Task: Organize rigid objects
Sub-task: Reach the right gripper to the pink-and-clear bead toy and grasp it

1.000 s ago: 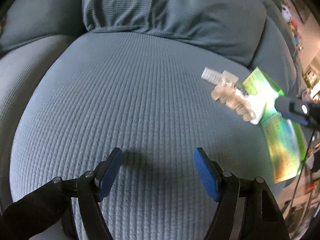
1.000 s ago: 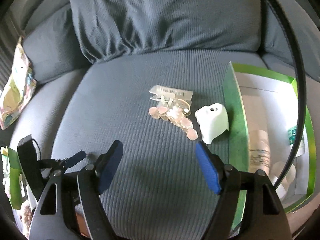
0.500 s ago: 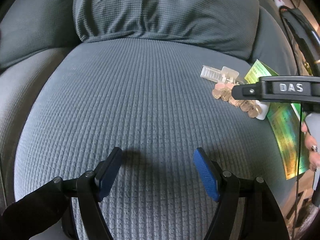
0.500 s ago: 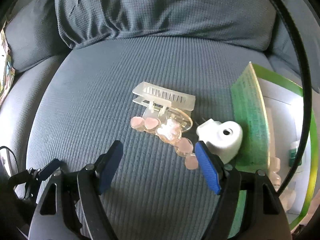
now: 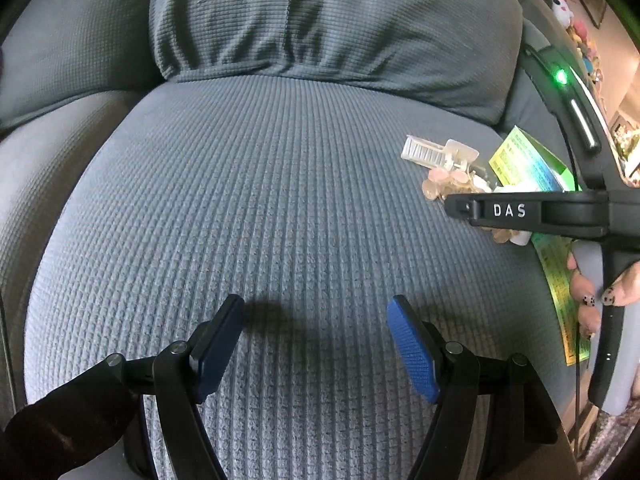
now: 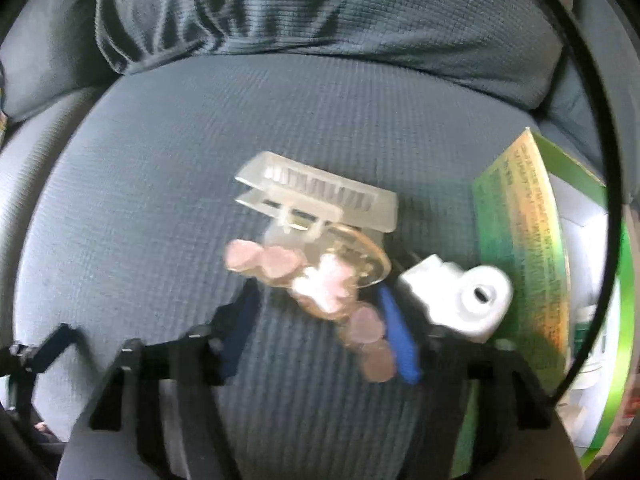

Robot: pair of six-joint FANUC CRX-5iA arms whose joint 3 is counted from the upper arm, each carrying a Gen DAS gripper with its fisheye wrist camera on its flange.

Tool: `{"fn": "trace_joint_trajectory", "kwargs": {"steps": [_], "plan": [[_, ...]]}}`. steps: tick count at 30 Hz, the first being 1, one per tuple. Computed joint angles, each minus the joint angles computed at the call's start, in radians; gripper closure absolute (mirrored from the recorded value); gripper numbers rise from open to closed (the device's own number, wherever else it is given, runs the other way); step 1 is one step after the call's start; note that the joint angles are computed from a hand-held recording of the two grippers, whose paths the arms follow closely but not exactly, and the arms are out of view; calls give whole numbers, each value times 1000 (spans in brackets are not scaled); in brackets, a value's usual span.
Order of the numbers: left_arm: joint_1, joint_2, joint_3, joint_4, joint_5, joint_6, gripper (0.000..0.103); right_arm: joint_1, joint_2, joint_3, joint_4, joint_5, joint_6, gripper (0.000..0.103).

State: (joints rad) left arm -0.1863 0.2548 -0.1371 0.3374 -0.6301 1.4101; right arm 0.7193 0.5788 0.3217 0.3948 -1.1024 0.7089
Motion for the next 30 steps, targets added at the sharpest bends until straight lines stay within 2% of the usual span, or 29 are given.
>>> {"fn": "trace_joint_trajectory", "kwargs": {"steps": [4,8,13,18,22,25,28,30], "plan": [[1,-2,-4,-3,12,20,29,-2,-40,-45,-17,45,-9,57],[11,-7,-12,6,21,43,29,-19,-100,-53,-210,102,74,57],[25,-15,-31,31,34,61,29,9,-137,-58,-294,77,124,56],[36,-18,-55,97,45,31,29,57,-153,-65,-299,44,110,56],[39,-21,-61,102,48,34,29,62,-160,-62,-337,51,139,57],[41,-27,-68,113,45,21,29,70,-185,-94,-310,78,116,48],[47,-35,-101,201,49,-47,29,61,-215,-125,-300,101,78,42],[50,-42,-147,343,54,-155,29,46,-239,-144,-322,128,70,42]]}}
